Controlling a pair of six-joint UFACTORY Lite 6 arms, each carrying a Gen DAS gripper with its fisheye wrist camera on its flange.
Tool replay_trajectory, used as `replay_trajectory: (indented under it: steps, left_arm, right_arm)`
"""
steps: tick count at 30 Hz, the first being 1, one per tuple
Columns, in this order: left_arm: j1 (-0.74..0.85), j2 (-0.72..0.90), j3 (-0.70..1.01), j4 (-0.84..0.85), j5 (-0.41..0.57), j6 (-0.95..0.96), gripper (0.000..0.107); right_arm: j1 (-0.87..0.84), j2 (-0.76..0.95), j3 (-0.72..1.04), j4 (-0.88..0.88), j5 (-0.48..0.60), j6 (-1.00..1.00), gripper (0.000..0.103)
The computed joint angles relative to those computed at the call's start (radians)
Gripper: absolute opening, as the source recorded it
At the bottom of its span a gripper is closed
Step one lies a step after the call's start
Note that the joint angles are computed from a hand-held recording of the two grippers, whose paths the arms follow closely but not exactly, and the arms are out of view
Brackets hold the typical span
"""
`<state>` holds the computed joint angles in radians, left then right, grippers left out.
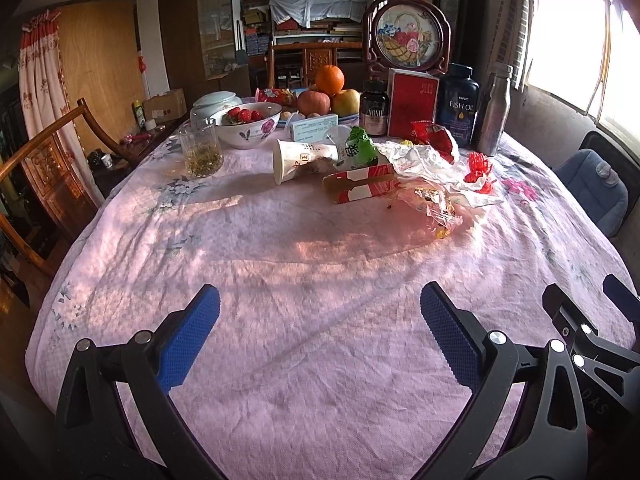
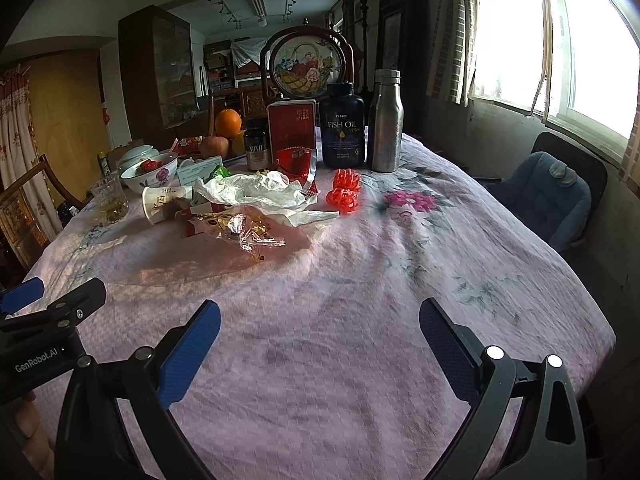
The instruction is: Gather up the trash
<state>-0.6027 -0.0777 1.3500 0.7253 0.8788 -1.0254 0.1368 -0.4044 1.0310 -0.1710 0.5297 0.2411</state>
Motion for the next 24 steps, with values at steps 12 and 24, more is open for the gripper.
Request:
replay_trajectory:
  steps: [12,24]
  left_arm:
    - [0.000,0.001,0.001,-0.002,0.000,0.001,0.096]
    - [0.001,-0.003,-0.023,0.004,-0.022,0.000,0.096]
  right_arm:
    - [0.010,0.000,-0.009,-0.014,0.004,0.016,0.097]
    - [0.013,0.019,-0.001,-0.022,0.008,0.015,0.097]
